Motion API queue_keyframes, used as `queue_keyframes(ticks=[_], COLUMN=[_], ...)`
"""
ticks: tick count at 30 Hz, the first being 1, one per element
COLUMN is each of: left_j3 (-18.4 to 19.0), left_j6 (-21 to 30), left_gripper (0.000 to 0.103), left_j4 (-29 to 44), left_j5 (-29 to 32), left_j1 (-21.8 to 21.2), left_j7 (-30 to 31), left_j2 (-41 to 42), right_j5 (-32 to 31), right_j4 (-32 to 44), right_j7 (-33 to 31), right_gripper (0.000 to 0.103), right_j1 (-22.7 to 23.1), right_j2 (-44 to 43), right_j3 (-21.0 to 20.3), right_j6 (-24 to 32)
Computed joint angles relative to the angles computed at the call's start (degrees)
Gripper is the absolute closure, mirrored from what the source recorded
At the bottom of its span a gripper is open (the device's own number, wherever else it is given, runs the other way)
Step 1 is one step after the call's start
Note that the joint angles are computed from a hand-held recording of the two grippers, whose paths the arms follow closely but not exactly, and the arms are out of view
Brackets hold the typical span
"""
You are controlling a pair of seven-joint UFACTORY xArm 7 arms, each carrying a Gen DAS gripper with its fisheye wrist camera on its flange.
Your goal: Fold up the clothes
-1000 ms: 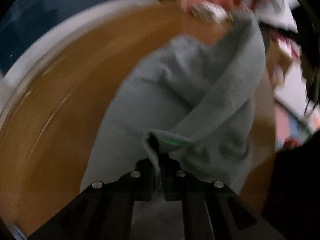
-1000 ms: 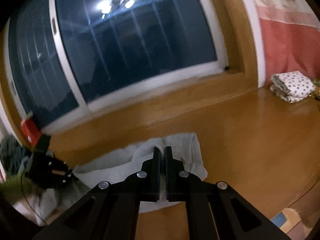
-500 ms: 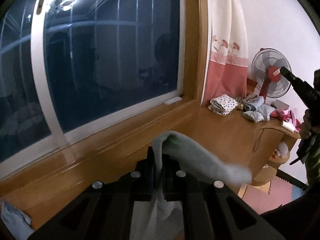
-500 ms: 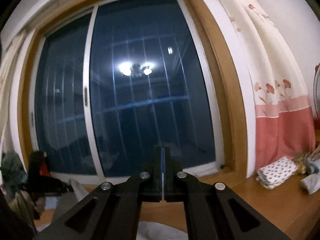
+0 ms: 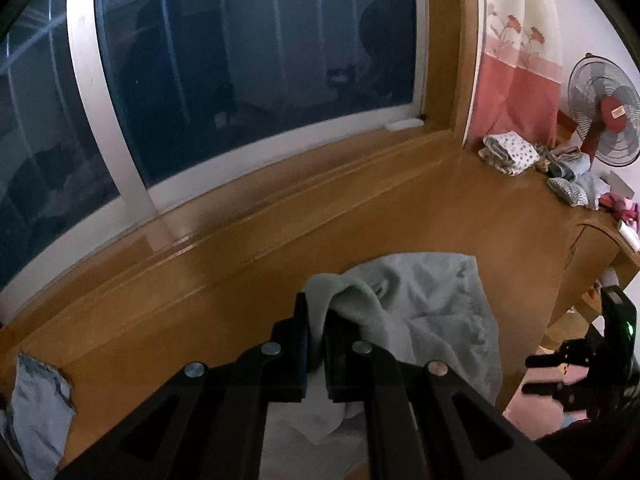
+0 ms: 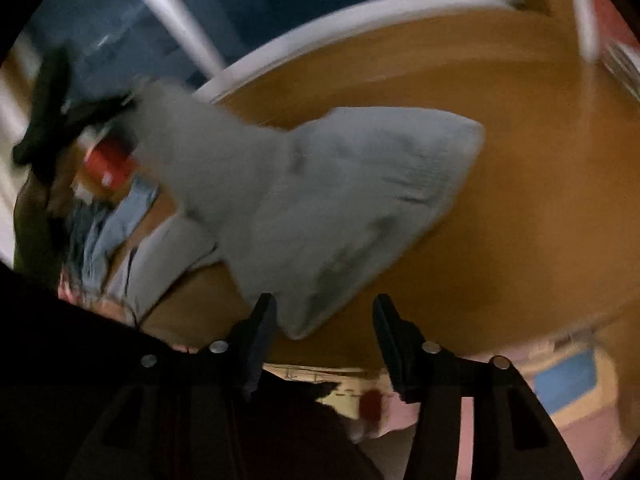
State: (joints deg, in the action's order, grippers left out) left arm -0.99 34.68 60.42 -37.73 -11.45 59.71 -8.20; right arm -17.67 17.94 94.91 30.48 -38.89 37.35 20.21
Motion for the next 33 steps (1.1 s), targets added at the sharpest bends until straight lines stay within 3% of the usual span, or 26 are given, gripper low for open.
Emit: queue_keyframes(ticks=[3,6,7,8,9,11,15,19,23,26,30,33], left_j3=[0.31,0.66,0.78,0.93,1.06,1.6,3.42,5.44,6.52,4.94,0.24,-3.59], left_j6=[0.38,0.5,0.42,0.21,-0.03,-0.21,0.57,1.88,3.75,2.63,2.8,-1.45], left_gripper=[0.098,0.098,0.098,0.098,0.098,0.098,0.098,0.098,0.098,0.098,0.096,0.095], left_j4=[0.01,-0.57,-0.83,-0.92,-1.21,-1.62,-1.35,-0.18,1.75,2.93,7.02,9.79], left_j5=[0.25,-0.44,-0.95,-1.51,-2.11,-3.96,-9.3,-13.74,-15.72,-14.78,-6.98,-0.4], left_j1=[0.48,0.91,0.96,1.01,1.07,1.1,0.81,-0.31,-1.71,-2.61,-2.53,-2.97], left_j7=[-0.04,0.74,1.22,1.82,2.5,4.25,9.05,13.41,15.14,13.56,3.88,-2.42], left_j2=[0.41,0.17,0.07,0.15,-0.14,-0.99,-4.06,-8.15,-10.45,-8.52,0.99,9.92], right_j5=[-6.31,-13.37,-15.1,-16.39,-15.5,-14.02,-11.81,-14.37,-18.72,-19.16,-16.42,-14.49], right_j4=[7.02,10.86,11.55,12.08,11.72,9.95,8.99,15.27,20.02,19.6,11.4,3.99], right_j7=[-4.66,-3.11,-1.56,-0.37,-0.64,2.12,2.95,-4.35,-12.95,-19.66,-24.06,-26.18], right_gripper=[0.045,0.048,0.055,0.088,0.097,0.097,0.097,0.098,0.098,0.098,0.098,0.097], right_j1=[-5.34,-10.59,-11.22,-11.33,-9.62,-6.19,0.03,-0.94,-4.96,-7.84,-11.0,-14.79], right_j2=[9.45,16.65,17.33,17.87,17.25,11.91,-6.71,-22.14,-29.39,-30.76,-30.82,-28.5], right_j3=[3.76,6.87,7.66,7.95,6.29,4.01,1.33,2.31,0.19,-2.4,-6.63,-11.77], right_j6=[1.48,2.34,4.11,5.9,7.24,10.41,25.17,38.43,39.88,41.39,40.62,35.64])
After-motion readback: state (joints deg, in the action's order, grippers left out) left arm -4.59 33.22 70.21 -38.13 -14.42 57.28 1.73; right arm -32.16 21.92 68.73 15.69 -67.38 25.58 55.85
